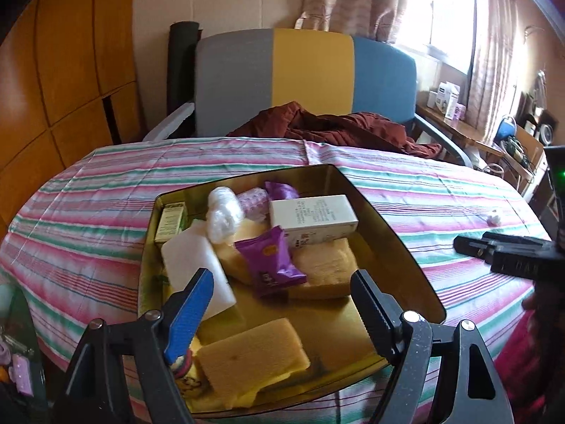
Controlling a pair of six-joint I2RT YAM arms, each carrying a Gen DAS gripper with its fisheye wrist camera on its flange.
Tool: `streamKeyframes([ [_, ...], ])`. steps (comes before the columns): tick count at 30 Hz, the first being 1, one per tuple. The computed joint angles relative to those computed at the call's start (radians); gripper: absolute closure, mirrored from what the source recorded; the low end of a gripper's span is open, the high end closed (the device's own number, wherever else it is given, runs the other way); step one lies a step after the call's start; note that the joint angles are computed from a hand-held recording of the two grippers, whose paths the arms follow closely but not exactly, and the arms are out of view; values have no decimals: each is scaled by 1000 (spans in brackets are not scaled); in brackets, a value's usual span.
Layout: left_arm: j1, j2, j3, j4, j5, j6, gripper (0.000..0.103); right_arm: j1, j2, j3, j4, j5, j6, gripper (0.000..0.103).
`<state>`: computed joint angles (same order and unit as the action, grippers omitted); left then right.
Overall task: Organize objects
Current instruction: 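Move both grippers back toward the biscuit packet and last wrapped ball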
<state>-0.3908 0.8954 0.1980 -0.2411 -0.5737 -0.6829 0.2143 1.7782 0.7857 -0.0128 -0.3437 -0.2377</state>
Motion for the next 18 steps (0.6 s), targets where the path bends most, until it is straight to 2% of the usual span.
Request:
streamKeyframes([
  [12, -80, 304, 150, 160, 19, 115, 22, -327, 161, 330, -231, -44, 40, 22],
  [18, -106, 490, 275, 233, 63, 209, 22, -482, 301, 553, -323, -58, 126, 22],
])
